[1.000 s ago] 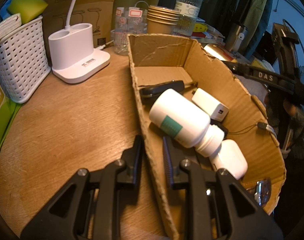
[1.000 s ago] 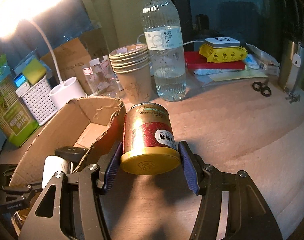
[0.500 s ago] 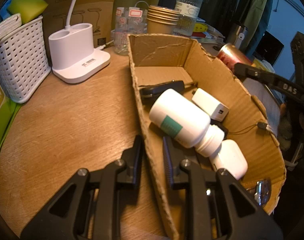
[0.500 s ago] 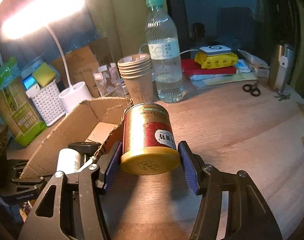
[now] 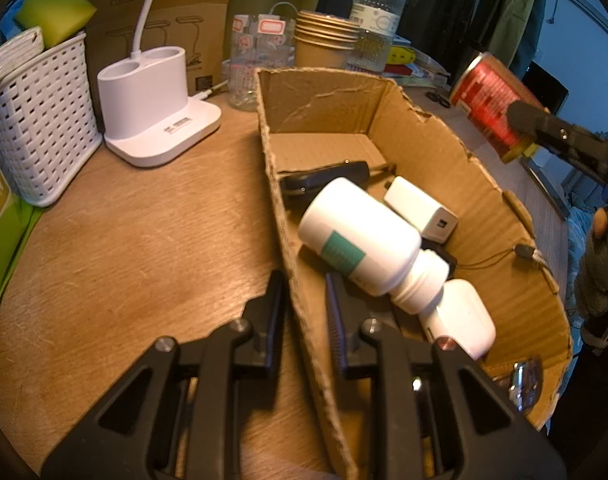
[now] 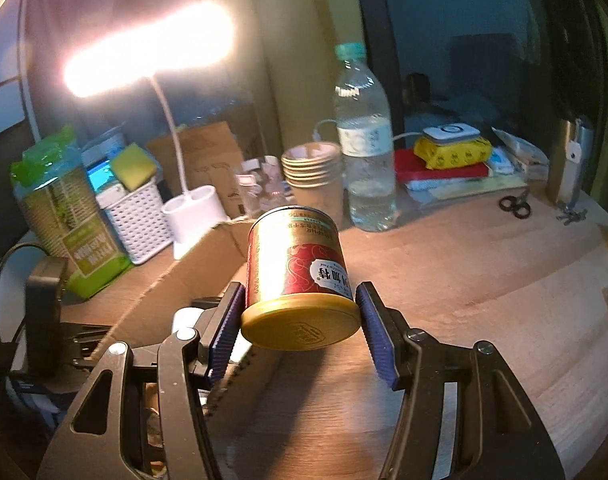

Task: Organize rigid objects
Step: 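Lift the tin can with the right gripper and carry it over the box, then lower the tin can into the box and open the right gripper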

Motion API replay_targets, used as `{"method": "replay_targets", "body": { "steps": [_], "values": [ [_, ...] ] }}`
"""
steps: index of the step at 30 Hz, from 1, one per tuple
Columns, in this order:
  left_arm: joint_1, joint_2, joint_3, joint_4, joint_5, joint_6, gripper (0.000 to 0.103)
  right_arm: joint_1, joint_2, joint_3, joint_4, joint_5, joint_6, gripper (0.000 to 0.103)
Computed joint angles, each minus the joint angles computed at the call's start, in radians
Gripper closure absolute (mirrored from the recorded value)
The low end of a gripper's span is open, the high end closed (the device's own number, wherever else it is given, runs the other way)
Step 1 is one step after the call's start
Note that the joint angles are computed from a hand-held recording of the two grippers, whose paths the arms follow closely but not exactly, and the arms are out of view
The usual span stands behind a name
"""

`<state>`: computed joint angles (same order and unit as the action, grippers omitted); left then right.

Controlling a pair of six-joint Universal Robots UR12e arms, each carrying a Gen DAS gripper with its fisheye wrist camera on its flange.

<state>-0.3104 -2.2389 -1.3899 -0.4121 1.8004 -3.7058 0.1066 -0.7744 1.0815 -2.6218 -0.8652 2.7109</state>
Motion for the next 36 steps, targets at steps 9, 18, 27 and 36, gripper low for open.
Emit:
{"method": "replay_targets", "body": {
  "steps": [9, 18, 27, 36],
  "values": [
    [-0.001, 0.000, 0.000, 0.000, 0.001, 0.000, 0.081, 0.016, -0.006, -0.002, 0.014, 0.049, -0.059, 0.043],
    [0.000, 0.000, 0.000, 0.000, 0.000, 0.000, 0.081, 0.044, -0.002, -0.017, 0.075, 0.073, -0.157, 0.043],
    [0.000, 0.000, 0.000, 0.000, 0.001, 0.000, 0.081, 0.061, 0.013, -0.045, 0.133, 0.066, -0.206, 0.043],
    [0.000, 0.001, -0.001, -0.001, 0.001, -0.001, 0.081, 0.070, 0.029, -0.067, 0.149, 0.029, -0.212, 0.043]
  ]
}}
